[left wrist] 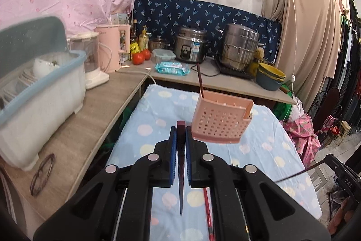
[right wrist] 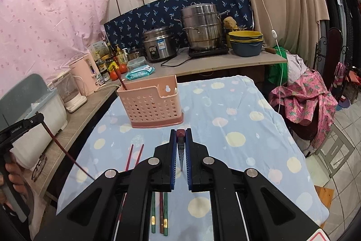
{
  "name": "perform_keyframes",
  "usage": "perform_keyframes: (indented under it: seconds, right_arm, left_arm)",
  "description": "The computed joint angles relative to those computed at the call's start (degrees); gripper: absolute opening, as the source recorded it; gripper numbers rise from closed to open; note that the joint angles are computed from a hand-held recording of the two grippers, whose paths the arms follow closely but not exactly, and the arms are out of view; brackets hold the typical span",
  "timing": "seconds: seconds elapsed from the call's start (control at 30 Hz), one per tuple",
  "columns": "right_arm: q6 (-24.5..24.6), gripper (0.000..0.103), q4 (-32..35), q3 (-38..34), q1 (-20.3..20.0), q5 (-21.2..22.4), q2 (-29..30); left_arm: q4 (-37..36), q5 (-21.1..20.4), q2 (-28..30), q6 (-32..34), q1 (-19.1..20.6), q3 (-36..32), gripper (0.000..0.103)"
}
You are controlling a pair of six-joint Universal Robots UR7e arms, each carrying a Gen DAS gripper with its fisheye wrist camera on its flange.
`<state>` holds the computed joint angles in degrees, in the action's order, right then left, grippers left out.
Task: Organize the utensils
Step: 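Lift both chopsticks, lower them into the pink holder and open both tools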
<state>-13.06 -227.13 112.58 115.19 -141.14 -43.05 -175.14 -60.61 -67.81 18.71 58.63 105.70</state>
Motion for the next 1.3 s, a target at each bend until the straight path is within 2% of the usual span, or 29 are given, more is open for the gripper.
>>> perform_keyframes:
  seconds: [0.2,0.4,0.6,0.83,1.03,1.3]
  right_arm:
    - [-2.6,0.007,2.4,-4.6,-0.7,3.5,-1.5]
    - [-8.5,0.007,3.2,-13.2,-1.3,7.4,-1.1]
    - [-9.4,0.007,6.8,-22.1,-2.9,13.8,0.4]
    - [-9.8,0.007,7.3,-33.3,-5.5,20.3,5.4]
    - [-7.5,0.007,14.2,-39.6,-8.1,22.0,9.0]
    - [-6.0,0.007,20.7,-40.5,-11.1,21.8,10.7]
  left_arm:
    - [1.8,-3.0,3.1,-0.3,-1.0,-6.4,0.007]
    - [0.0,-5.3,7.9,1.7,-2.7,-14.3,0.007]
    - [-1.4,-8.5,14.2,3.1,-3.6,-23.6,0.007]
    - [-1.8,-11.4,22.5,3.9,-3.0,-33.9,0.007]
    - [3.0,-11.4,28.8,3.1,-1.3,-40.5,0.007]
    - [7.5,-10.5,32.6,2.6,0.8,-42.5,0.007]
